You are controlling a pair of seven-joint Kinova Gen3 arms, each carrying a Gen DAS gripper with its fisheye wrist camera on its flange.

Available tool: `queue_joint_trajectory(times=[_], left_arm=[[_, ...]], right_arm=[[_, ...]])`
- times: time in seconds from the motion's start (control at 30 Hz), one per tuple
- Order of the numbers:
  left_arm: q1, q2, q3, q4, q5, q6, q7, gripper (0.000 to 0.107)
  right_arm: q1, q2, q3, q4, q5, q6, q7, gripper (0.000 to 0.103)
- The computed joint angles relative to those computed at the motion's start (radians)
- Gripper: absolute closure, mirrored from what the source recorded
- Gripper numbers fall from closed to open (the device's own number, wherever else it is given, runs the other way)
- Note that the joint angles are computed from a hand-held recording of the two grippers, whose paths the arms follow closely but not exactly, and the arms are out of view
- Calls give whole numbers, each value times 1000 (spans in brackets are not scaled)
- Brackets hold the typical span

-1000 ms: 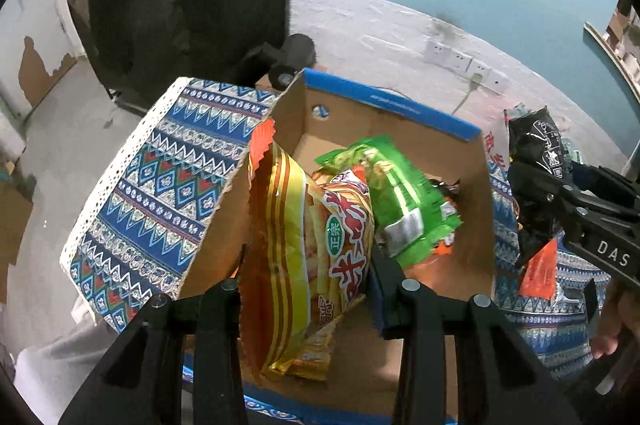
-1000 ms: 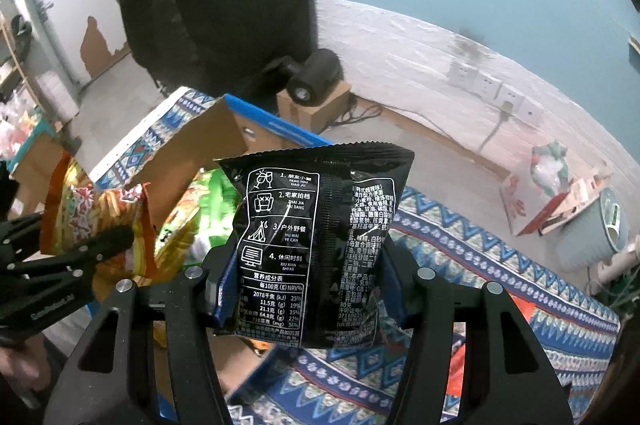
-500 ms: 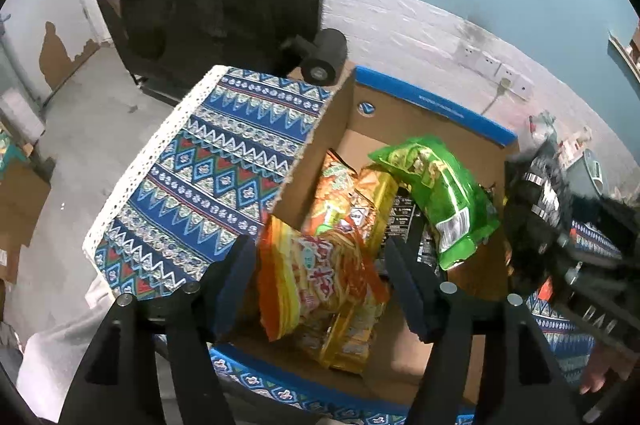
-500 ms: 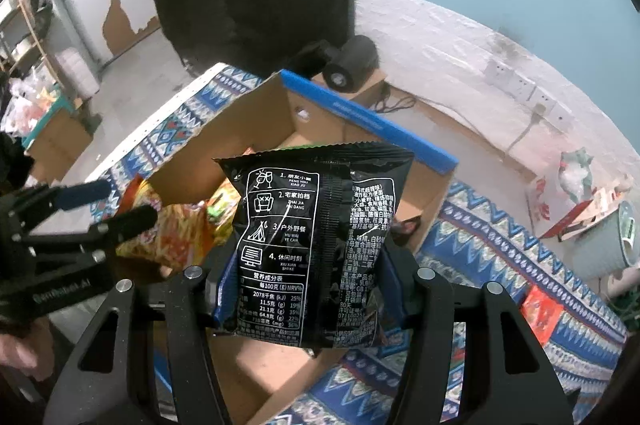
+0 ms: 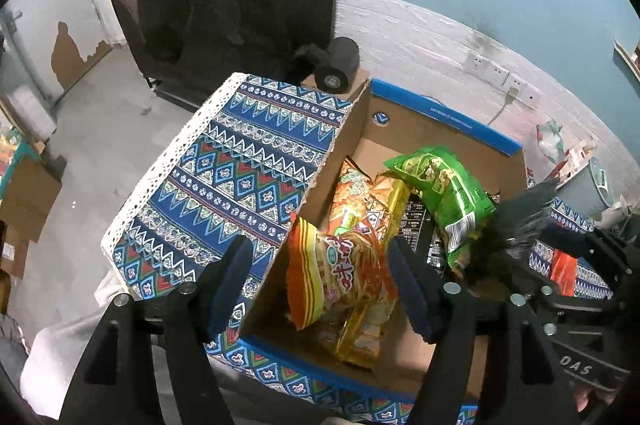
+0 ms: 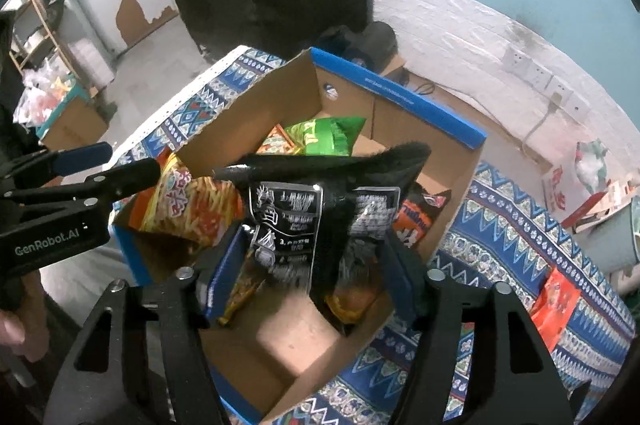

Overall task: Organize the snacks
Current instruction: 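Move both grippers back toward the orange bag and silver foil bag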

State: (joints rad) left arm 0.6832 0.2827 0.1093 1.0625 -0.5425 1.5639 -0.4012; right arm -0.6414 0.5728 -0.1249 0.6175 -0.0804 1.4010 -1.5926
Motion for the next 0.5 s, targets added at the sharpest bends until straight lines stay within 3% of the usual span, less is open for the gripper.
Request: queue_joint_trajectory(times=[0.2, 0.5], left_arm=[[8, 21, 1, -40, 5, 5, -11, 35], [87, 146, -25, -248, 3, 56, -142, 35]], right_arm=[[19, -34, 4, 39, 3, -30, -3, 29], [83, -101, 12, 146, 14, -67, -23, 25]])
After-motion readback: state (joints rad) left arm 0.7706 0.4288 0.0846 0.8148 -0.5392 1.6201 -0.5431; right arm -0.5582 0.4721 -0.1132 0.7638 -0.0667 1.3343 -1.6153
